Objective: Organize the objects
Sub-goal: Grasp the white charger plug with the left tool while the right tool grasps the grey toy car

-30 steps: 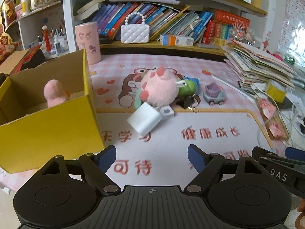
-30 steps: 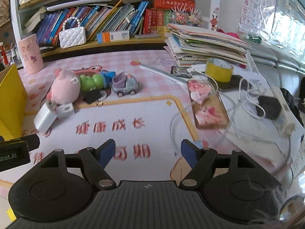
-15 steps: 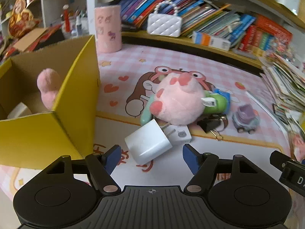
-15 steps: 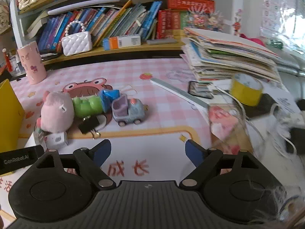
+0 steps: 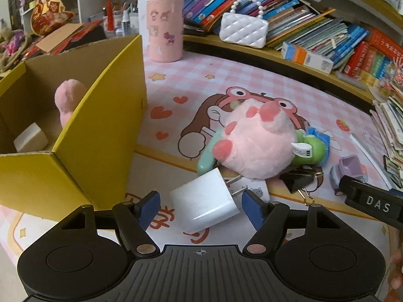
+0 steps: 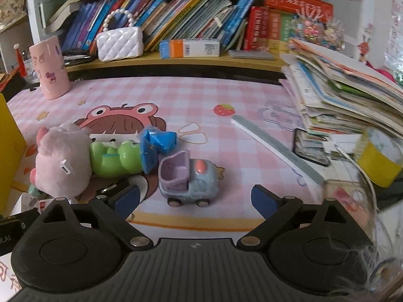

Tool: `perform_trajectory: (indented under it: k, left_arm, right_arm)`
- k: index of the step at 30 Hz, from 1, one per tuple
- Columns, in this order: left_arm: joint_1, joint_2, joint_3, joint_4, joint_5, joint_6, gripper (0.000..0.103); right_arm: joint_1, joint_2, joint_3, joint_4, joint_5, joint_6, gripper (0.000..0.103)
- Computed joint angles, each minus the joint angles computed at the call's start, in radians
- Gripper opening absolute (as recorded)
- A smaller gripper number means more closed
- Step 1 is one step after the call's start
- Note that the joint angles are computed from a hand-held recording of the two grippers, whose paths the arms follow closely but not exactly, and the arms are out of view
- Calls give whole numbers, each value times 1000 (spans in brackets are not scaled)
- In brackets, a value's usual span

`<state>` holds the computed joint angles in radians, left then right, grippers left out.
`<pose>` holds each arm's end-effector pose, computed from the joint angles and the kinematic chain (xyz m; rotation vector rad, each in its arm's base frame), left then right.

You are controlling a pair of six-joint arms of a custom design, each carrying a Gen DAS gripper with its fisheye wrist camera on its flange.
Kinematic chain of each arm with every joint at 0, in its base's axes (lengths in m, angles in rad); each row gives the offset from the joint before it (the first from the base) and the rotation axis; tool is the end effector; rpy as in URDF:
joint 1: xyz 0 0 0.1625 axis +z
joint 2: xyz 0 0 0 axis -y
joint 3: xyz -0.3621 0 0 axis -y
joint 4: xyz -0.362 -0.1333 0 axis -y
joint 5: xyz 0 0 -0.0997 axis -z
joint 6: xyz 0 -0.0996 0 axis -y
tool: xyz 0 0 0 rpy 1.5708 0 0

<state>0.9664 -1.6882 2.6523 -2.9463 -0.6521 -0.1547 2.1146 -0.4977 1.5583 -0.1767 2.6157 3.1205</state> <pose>0.0160 -0.3507 0.2092 0.2801 2.2841 -0.8631 0.2730 -0.3603 -0.0824 0.1688 -2.1222 1.0306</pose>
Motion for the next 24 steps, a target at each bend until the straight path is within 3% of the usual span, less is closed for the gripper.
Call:
perform_trajectory:
  k: [12, 15, 17, 19, 24]
  left_arm:
    - [52, 84, -39, -50, -25, -77, 72]
    - [58, 95, -38, -89, -41, -58, 62]
    - [57, 95, -41, -82, -41, -63, 61]
    - [58, 85, -43, -67, -51, -58, 61]
    - [37, 19, -28, -12, -73, -59, 60]
  right_arm:
    - [-62, 36, -55, -12, -57, -118, 95]
    - [-76, 38, -61, -4, -62, -111, 93]
    - [-82, 37, -60, -4, -66, -108, 85]
    - [-87, 36, -61, 9, -69, -103, 65]
    - [-76, 3, -13, -28, -73, -83, 62]
